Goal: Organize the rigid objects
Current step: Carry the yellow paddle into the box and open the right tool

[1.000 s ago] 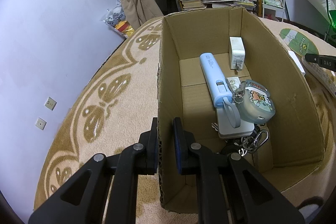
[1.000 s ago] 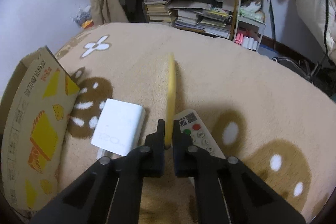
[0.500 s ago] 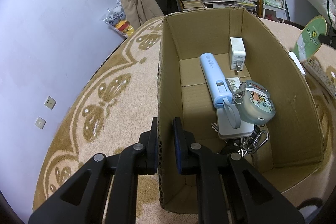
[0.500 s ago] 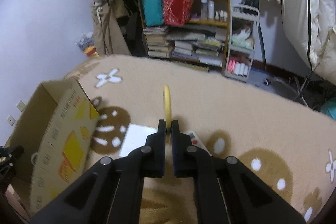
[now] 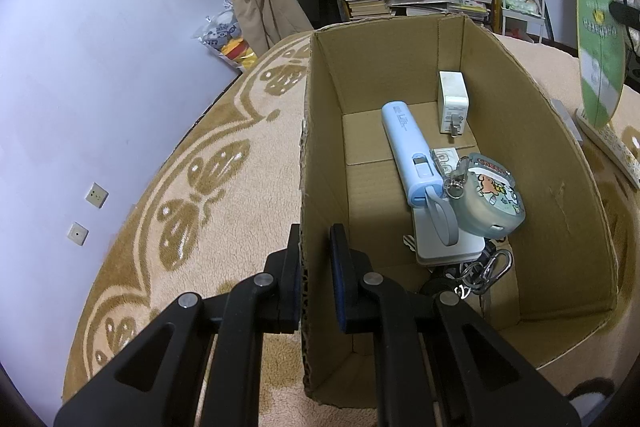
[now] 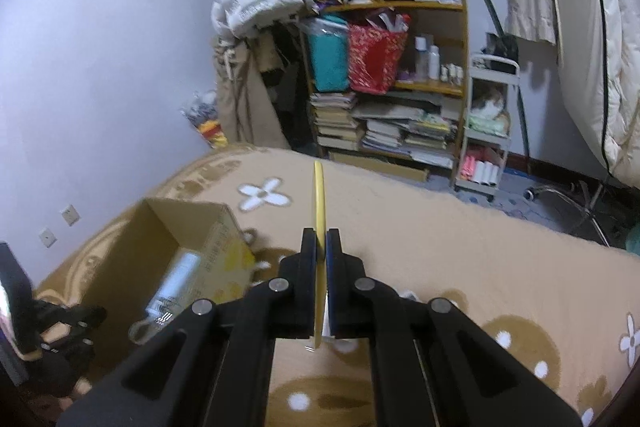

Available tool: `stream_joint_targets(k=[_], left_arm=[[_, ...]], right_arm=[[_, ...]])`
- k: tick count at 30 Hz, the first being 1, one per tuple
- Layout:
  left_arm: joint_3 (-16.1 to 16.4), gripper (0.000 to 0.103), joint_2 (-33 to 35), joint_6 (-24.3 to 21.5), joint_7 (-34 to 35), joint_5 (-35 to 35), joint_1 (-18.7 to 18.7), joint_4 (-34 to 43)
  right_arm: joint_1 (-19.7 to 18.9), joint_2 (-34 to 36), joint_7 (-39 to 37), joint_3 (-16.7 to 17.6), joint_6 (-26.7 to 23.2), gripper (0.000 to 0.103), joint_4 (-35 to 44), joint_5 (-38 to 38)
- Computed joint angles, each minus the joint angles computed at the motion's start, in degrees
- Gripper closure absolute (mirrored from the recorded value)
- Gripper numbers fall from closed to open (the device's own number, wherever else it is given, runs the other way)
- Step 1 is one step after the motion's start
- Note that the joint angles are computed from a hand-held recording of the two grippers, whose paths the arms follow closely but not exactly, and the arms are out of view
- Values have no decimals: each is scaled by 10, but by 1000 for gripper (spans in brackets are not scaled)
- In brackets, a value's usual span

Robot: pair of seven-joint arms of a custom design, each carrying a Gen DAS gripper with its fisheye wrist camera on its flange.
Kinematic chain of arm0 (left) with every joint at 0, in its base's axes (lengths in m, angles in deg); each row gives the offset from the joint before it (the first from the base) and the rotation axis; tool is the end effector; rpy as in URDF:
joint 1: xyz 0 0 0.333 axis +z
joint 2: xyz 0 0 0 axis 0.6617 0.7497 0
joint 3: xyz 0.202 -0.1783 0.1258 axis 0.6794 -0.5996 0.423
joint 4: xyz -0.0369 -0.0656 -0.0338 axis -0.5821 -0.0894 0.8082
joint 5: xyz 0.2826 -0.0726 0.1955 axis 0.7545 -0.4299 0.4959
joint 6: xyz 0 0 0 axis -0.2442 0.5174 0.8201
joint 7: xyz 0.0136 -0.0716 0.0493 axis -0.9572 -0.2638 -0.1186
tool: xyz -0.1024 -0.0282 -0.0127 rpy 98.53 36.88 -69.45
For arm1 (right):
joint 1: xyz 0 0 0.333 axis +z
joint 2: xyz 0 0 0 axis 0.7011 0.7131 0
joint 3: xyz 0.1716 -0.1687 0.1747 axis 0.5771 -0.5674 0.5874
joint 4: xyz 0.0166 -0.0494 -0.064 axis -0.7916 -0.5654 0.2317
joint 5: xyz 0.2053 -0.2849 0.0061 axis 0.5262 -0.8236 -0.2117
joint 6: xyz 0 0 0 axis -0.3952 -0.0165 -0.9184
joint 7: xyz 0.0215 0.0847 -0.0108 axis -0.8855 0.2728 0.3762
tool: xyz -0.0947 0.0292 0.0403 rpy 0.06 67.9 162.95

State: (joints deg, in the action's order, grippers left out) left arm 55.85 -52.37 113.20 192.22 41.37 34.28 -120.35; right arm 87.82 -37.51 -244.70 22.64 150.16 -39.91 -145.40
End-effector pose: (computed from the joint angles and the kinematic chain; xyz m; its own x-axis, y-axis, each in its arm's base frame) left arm 0.5973 -0.1484 0.4722 -0.5975 -0.7382 -0.3132 -0.5115 0.6517 -0.5601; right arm 0.4566 0.4252 0.5132 -0.5296 -0.8315 -0.1677 -0.3943 0.4163 -0.8193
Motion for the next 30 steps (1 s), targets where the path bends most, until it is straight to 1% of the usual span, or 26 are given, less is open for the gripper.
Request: stream_joint_targets(k=[3, 6, 10, 15, 20, 22, 24, 27, 30], left_arm=[[2, 91, 0, 1, -4, 4, -2, -1], [2, 91, -1, 1, -5, 6, -2, -1], [2, 91, -1, 1, -5, 6, -2, -1], [1, 91, -1, 2, -5, 6, -2, -1], [1, 91, -1, 1, -4, 5, -1, -1], [1, 91, -1, 0, -3, 4, -1, -1], [0, 91, -1, 0, -3, 3, -1, -1], [2, 91, -1, 2, -5, 6, -2, -1], [1, 91, -1, 2, -5, 6, -2, -2]], right_arm=[[10, 12, -7, -1, 4, 97, 29, -26], [22, 30, -17, -7, 19, 97, 66, -50], [37, 56, -29, -20, 54, 97, 109, -70], [47, 100, -52, -41, 109, 97, 163, -58], [47, 130, -64, -57, 167, 97, 182, -15], [47, 136, -64, -62, 187, 97, 178, 4], [45, 137, -51, -67, 212, 97, 167, 20], [41, 131, -10, -75, 270, 97, 137, 21], [34, 139, -30, -72, 285, 97, 140, 44]])
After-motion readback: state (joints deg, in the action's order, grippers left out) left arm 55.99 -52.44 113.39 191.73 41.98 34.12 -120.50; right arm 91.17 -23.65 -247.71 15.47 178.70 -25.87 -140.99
